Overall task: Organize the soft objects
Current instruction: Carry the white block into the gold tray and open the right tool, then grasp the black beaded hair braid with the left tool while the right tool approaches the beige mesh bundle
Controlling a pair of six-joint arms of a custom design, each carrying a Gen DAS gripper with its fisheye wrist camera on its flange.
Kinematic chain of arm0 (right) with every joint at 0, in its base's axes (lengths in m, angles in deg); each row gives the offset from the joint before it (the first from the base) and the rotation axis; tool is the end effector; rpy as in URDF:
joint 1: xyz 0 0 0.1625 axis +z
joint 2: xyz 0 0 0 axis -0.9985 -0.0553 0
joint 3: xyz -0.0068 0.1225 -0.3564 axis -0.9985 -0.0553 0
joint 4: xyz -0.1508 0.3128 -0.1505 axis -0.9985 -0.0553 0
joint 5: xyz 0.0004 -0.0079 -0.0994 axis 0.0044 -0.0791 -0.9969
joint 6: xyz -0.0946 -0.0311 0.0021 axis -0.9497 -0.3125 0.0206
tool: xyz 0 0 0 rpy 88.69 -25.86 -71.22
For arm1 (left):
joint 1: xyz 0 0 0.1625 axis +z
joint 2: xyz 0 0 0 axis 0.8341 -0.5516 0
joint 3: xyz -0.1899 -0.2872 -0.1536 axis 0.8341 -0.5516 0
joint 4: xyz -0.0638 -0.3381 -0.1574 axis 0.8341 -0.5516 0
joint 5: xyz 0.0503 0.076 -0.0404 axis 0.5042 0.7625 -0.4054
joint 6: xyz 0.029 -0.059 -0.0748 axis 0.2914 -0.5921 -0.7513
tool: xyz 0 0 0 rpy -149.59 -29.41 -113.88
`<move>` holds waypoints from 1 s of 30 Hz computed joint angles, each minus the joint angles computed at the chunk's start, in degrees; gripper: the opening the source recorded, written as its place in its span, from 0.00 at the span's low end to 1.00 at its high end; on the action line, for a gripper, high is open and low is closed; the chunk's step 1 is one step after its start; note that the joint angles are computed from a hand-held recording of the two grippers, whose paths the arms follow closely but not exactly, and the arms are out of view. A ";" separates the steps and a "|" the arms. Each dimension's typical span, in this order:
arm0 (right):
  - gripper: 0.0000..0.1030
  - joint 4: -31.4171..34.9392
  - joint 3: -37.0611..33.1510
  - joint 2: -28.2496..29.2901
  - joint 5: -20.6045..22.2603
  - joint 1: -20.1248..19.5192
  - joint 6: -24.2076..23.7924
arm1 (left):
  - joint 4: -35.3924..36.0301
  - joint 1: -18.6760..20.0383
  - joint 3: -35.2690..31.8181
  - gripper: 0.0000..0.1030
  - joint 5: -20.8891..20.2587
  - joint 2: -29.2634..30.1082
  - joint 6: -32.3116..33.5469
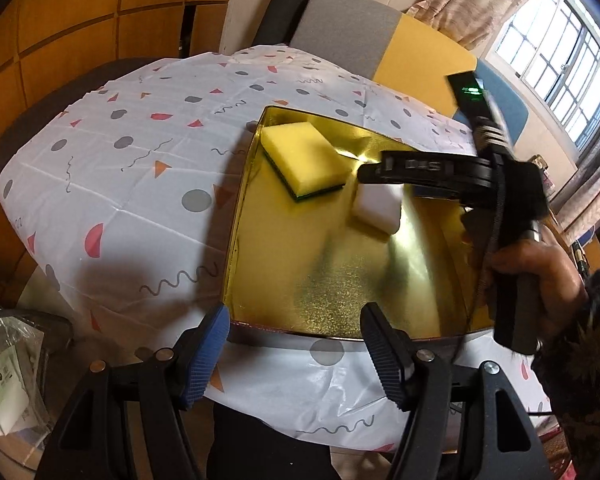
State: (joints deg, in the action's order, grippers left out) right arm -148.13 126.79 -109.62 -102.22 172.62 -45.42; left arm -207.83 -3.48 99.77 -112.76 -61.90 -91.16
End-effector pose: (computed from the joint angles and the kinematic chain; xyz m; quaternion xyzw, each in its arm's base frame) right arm 0.0368 -0.6938 0.1472 0.0855 -0.9221 0.2400 0.2913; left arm -0.1924 -0.5665 0.0173 0.1784 0.9368 -0.2195 0.2061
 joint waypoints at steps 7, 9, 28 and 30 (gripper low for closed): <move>0.98 -6.74 9.30 -7.07 4.49 -0.59 -0.73 | -0.50 -1.19 0.07 0.66 0.19 0.28 1.65; 0.98 -9.20 13.08 -10.35 5.96 -1.19 -1.10 | -0.19 -1.30 -0.04 0.66 -0.20 0.21 1.96; 0.98 -23.58 40.16 -43.03 11.97 -22.88 1.13 | 6.56 -10.54 -10.92 0.65 -12.03 8.59 12.13; 0.98 -24.23 40.97 -44.22 13.99 -25.79 1.58 | 9.62 -11.60 -14.55 0.60 -14.79 11.10 11.62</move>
